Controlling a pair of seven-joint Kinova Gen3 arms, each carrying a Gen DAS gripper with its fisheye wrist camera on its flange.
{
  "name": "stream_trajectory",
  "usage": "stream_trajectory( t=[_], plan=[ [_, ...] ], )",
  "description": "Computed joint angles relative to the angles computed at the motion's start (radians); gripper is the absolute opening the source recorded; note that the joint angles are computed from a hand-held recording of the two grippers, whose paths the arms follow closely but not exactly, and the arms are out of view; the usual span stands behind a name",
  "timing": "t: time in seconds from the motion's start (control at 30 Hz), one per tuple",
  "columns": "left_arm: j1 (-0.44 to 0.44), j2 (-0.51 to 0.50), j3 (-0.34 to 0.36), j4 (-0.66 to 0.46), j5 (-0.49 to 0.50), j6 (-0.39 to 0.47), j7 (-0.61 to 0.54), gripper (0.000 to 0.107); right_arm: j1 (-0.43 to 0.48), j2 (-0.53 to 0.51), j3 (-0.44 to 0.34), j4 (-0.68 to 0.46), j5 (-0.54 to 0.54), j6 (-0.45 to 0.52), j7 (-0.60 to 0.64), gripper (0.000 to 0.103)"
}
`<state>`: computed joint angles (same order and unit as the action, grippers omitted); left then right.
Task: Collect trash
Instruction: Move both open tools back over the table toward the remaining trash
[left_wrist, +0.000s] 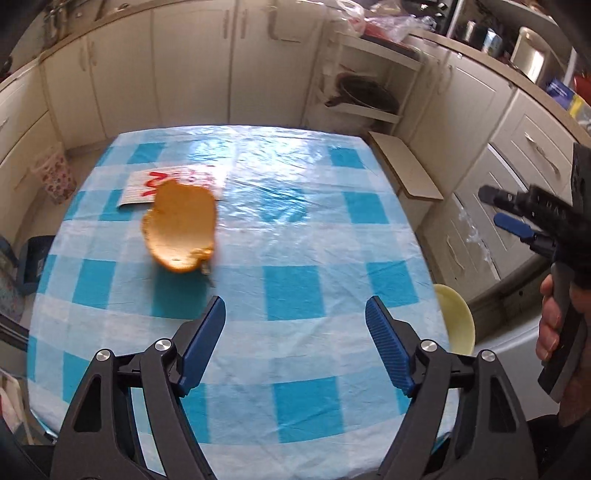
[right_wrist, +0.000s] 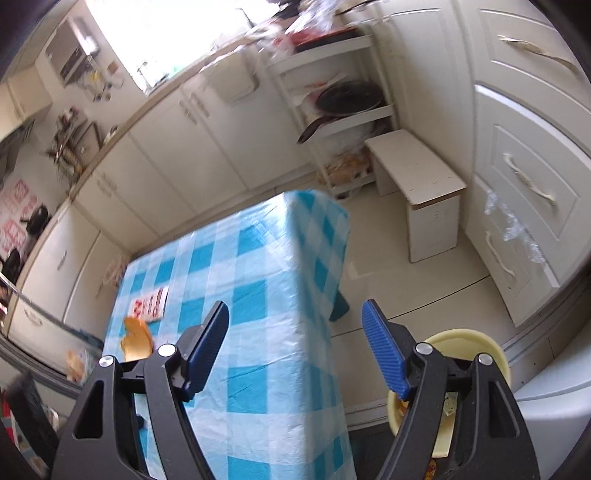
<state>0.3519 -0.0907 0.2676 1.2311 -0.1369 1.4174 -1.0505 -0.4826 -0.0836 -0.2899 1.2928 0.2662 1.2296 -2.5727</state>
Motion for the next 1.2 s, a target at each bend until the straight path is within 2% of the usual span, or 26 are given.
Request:
stream_trajectory(
  t=[0.1, 0.23, 0.4, 0.53, 0.8, 1.0, 1.07, 1.2],
  plan=[
    [-0.066, -0.037, -0.078, 0.017, 0.028, 0.007, -0.037, 0.077, -0.058, 0.089, -0.029, -0.076, 0.020, 0.028, 0.031, 0.072],
    [-0.177, -0.057, -0.163, 0.031, 0.061, -0.018, -0.062, 0.081, -0.165, 0.208, -0.030, -0.185, 0.047, 0.057, 0.082, 0.072],
    [-0.281, 0.015, -0.224, 0.007, 0.095, -0.064, -0.122, 0.082, -0.287, 0.350, -0.008, -0.333, 0.072, 0.090, 0.140, 0.072],
    [-0.307, 0.099, -0.226, -0.026, 0.108, -0.104, -0.198, 0.082, -0.353, 0.445, 0.025, -0.438, 0.061, 0.098, 0.190, 0.072],
    [-0.291, 0.261, -0.216, -0.154, 0.080, -0.183, -0.337, 0.082, -0.455, 0.555, 0.139, -0.568, 0.064, 0.120, 0.225, 0.072],
    [-0.267, 0.373, -0.231, -0.237, 0.070, -0.177, -0.325, 0.082, -0.513, 0.630, 0.226, -0.668, 0.064, 0.215, 0.285, 0.072],
    [-0.251, 0.400, -0.240, -0.253, 0.042, -0.172, -0.320, 0.082, -0.520, 0.648, 0.240, -0.691, 0.059, 0.237, 0.310, 0.072],
    [-0.181, 0.458, -0.274, -0.300, -0.085, -0.118, -0.275, 0.082, -0.523, 0.672, 0.256, -0.720, 0.041, 0.257, 0.345, 0.076]
  ],
)
